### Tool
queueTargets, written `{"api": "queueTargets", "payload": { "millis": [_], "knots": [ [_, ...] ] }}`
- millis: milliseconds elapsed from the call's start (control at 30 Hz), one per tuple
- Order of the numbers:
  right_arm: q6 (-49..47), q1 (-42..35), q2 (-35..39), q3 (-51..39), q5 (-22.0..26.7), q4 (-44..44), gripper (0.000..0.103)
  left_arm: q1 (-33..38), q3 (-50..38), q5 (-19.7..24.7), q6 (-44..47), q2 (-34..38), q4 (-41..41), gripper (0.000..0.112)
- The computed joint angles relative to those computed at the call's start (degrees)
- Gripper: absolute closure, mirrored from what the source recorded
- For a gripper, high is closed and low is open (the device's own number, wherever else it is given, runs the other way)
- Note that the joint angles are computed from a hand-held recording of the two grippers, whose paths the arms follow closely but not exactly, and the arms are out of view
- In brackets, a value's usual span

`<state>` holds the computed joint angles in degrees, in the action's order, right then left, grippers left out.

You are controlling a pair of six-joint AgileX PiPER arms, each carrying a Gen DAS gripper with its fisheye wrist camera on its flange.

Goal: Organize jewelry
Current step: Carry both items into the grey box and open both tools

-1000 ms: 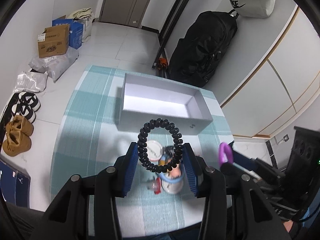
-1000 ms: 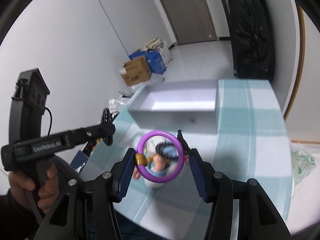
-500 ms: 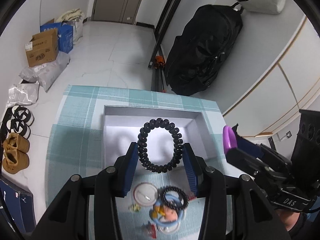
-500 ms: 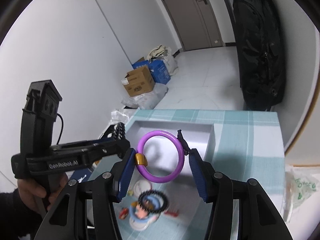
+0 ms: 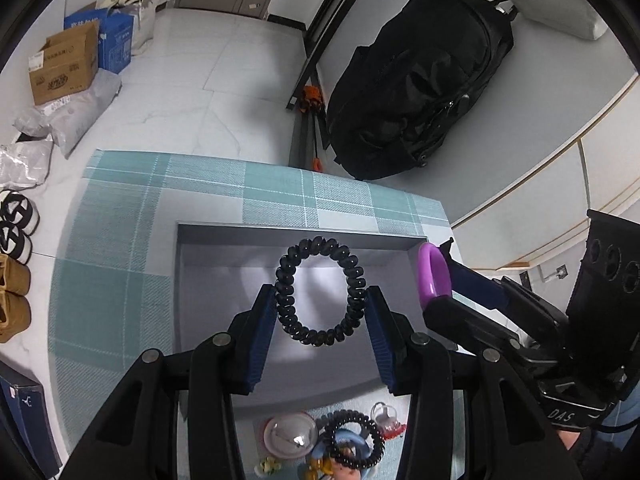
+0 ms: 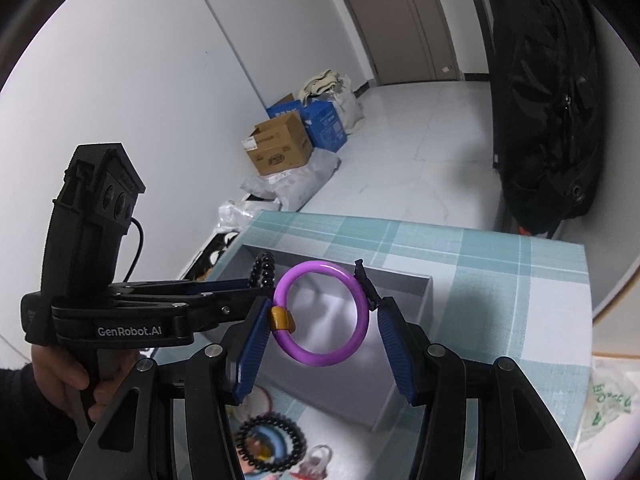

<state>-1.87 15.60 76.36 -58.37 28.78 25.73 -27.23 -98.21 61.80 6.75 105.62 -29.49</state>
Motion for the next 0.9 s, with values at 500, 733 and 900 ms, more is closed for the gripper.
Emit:
{"api": "queueTargets", "payload": {
  "millis": [500, 733, 900],
  "knots": [
    [5.64, 2.86, 2.65, -1.54, -0.29, -10.75, 0.037, 1.51, -3.27, 0.58, 2.37, 3.39, -6.83, 0.063],
    [11.16, 5.06, -0.23, -0.23, -1.97, -18.27, 0.018, 3.11, -1.53, -1.29, 3.7, 1.24, -10.32, 0.044],
    [17.99, 6.24, -1.91, -0.4, -0.94, -24.52, 0.012, 2.38, 0.02, -2.74, 4.04, -1.54, -8.16, 0.044]
  ]
}}
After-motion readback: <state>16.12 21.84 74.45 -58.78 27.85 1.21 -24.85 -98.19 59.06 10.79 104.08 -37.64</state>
